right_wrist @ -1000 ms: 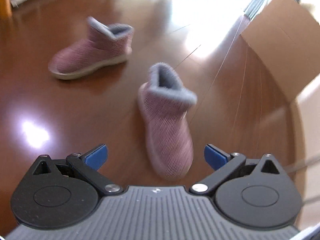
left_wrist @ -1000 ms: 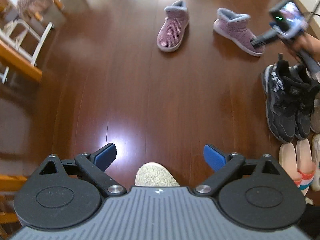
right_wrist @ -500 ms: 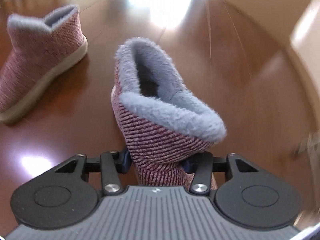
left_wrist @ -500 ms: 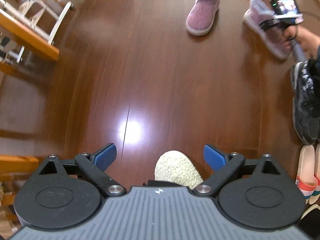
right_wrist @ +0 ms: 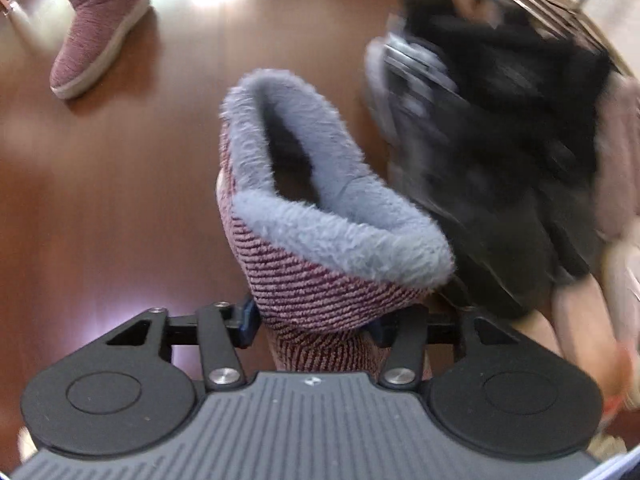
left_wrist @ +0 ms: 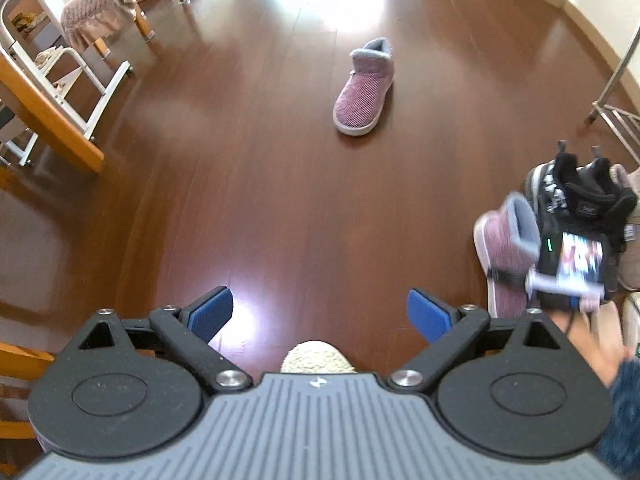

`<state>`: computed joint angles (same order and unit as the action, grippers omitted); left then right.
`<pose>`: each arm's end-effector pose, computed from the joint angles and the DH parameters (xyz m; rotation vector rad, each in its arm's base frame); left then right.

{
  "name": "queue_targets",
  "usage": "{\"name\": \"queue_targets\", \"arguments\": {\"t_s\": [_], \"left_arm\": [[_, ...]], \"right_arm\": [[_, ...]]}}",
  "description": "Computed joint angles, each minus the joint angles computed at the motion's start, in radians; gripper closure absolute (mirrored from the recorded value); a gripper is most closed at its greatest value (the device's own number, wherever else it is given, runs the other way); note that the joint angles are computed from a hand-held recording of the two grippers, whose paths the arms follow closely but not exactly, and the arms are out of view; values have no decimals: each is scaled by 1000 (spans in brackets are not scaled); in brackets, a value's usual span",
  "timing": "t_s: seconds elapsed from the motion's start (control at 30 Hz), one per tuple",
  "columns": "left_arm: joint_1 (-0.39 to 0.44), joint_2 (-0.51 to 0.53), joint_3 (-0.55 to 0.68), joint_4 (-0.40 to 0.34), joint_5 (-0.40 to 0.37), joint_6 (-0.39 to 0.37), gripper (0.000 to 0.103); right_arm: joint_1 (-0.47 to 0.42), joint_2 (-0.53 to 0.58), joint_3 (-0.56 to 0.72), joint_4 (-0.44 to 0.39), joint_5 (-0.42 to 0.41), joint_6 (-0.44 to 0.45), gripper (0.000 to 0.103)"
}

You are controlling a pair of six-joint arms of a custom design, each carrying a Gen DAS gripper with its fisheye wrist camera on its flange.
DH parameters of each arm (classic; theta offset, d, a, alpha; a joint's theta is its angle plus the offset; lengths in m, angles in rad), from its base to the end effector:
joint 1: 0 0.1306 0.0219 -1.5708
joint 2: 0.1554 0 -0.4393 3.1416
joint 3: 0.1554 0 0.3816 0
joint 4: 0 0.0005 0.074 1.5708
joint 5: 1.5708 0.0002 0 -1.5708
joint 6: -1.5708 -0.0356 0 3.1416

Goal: Organize scattered shoes
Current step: 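Grasp a pink knit boot by its fleece collar with the right gripper, then lower the pink boot in front of the black sneakers and open the right gripper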

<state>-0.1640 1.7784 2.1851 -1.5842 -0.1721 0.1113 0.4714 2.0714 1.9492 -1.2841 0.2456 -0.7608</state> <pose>0.5632 -0.0875 0.5914 0.0250 2.7252 0.1583 0.6155 0.3035 0.3251 0.4416 2.8282 -0.1520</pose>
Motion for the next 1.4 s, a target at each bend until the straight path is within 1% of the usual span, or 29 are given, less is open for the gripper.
{"name": "queue_targets", "arguments": {"t_s": [0.03, 0.07, 0.1, 0.2, 0.23, 0.27, 0.3, 0.33, 0.37, 0.4, 0.43, 0.5, 0.6, 0.67, 0.77, 0.8, 0.83, 0.87, 0.9, 0.93, 0.97, 1.0, 1.03, 1.13, 1.23, 1.3, 1.33, 1.37, 1.4], "left_arm": [[-5, -7, -8, 6, -5, -4, 7], [-8, -11, -15, 11, -9, -6, 7], [-11, -15, -22, 15, -13, -7, 7], [-15, -6, -9, 12, -19, 2, 7], [-15, -5, -9, 14, -22, 0, 7], [-19, -2, -6, 15, -33, -2, 7], [-23, 2, -3, 15, -46, -8, 7], [-21, 8, -1, 15, -52, -19, 7], [-24, 11, 0, 10, -56, -22, 7], [-27, 14, 1, 6, -59, -25, 7], [-28, 18, 3, 4, -61, -28, 7], [-37, 27, 10, -3, -78, -36, 7], [-49, 35, 13, -5, -94, -48, 7], [-53, 35, 11, -1, -97, -54, 7], [-64, 31, 2, 9, -114, -66, 7], [-66, 31, -1, 10, -121, -69, 7], [-68, 31, -1, 9, -122, -67, 7], [-71, 33, -1, 7, -125, -66, 7], [-73, 36, 2, 6, -128, -66, 7], [-74, 39, 4, 4, -130, -65, 7], [-78, 44, 10, 1, -130, -64, 7], [-81, 49, 16, -3, -129, -63, 7], [-84, 54, 24, -8, -126, -61, 7], [-98, 65, 43, -17, -119, -58, 7], [-125, 65, 40, 0, -128, -65, 7], [-137, 57, 25, 20, -129, -86, 7], [-139, 54, 19, 24, -128, -93, 7], [-144, 44, -2, 41, -122, -117, 7], [-146, 35, -19, 57, -119, -134, 7]], "right_arm": [[0, -47, -67, 34, -12, 0, 33], [2, -94, -131, 74, -26, 27, 12], [6, -131, -182, 116, -37, 87, 6], [21, -170, -255, 179, 14, 263, 4], [21, -171, -270, 184, 20, 291, 9], [17, -170, -286, 187, 11, 303, 28], [3, -177, -317, 208, -39, 279, 39], [-8, -191, -353, 241, -81, 249, 45], [-6, -198, -365, 249, -71, 234, 49], [-1, -200, -365, 239, -52, 218, 53], [10, -195, -349, 202, -24, 198, 55], [25, -191, -329, 143, 14, 133, 57], [39, -192, -328, 115, 42, 55, 57], [35, -180, -308, 104, 22, -4, 57], [28, -146, -267, 86, -6, -65, 57], [26, -148, -272, 82, -11, -78, 57], [23, -146, -274, 82, -12, -74, 53], [20, -145, -276, 90, -19, -58, 44], [19, -148, -278, 97, -32, -36, 40], [13, -153, -281, 99, -42, -16, 28], [5, -159, -284, 101, -59, 13, 18], [-1, -168, -281, 93, -83, 50, 15], [-7, -175, -270, 67, -97, 90, 13], [-42, -200, -194, -64, -129, 242, 13], [-101, -251, -117, -135, -149, 332, 8], [-147, -300, -46, -162, -137, 373, 6], [-168, -324, -17, -164, -131, 396, 4], [-183, -347, -16, -145, -125, 416, 1], [-200, -375, -24, -116, -118, 433, 1]]}}
